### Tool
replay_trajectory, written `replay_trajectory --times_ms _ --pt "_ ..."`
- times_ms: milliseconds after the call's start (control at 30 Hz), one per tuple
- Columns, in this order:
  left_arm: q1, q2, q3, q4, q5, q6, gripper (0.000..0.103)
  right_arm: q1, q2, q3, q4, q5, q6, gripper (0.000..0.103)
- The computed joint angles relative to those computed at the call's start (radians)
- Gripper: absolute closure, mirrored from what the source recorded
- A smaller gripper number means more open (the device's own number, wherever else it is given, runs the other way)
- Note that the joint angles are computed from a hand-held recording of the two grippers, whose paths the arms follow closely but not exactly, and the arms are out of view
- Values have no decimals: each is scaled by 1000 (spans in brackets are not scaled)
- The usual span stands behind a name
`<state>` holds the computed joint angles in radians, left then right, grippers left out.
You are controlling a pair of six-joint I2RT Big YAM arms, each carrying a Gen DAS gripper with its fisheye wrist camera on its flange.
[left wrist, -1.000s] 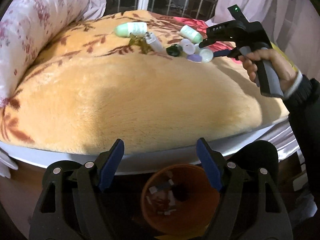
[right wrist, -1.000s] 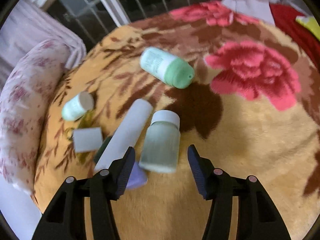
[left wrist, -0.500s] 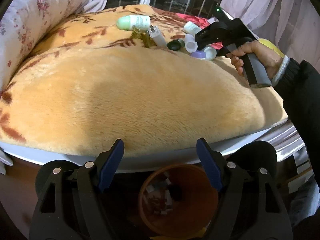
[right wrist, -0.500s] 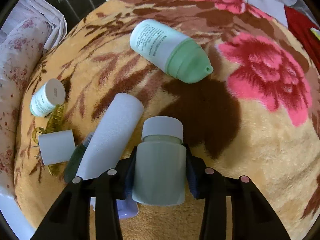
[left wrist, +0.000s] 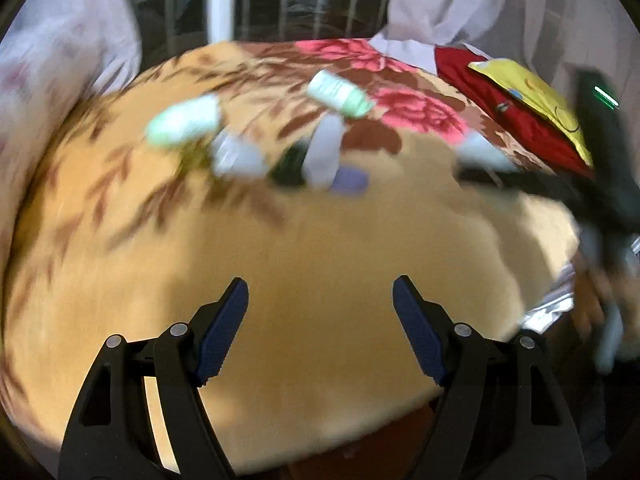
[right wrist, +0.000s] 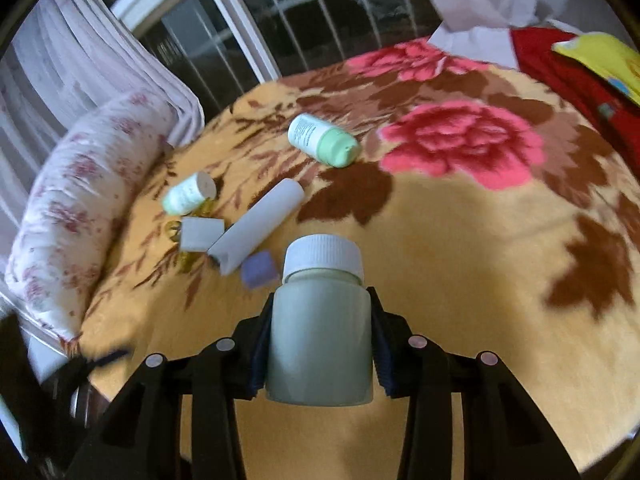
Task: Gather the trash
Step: 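Grasp the pale green bottle with the right gripper while the left grasps the white tube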
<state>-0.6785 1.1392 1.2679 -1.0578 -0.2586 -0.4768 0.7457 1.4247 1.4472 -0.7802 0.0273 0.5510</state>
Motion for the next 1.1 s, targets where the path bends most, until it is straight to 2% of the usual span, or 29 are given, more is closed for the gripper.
replay_trajectory --times_ms 133,300,433,533,567,633,867,1000,1100 --pt "72 165 159 1 112 124 30 -14 -125 -131 69 -6 38 61" --pt "119 336 319 -57 171 187 30 -36 -197 -209 79 25 44 62" --pt "138 427 406 -131 179 234 30 -66 -226 -260 95 -4 65 61" --pt "150 471 451 -163 203 244 40 -79 -231 -278 108 -16 65 62" --pt "154 486 469 -178 220 253 47 -81 -228 -280 112 -21 64 62" --pt "155 518 501 -199 234 263 48 -86 -226 -283 119 -28 66 62" --pt "154 574 558 -209 225 282 48 -80 -210 -271 123 -30 62 62" --pt "133 604 570 -213 160 364 42 -79 -210 -271 119 -30 68 62" --pt "124 603 560 -184 125 413 41 -80 -212 -277 121 -31 74 62"
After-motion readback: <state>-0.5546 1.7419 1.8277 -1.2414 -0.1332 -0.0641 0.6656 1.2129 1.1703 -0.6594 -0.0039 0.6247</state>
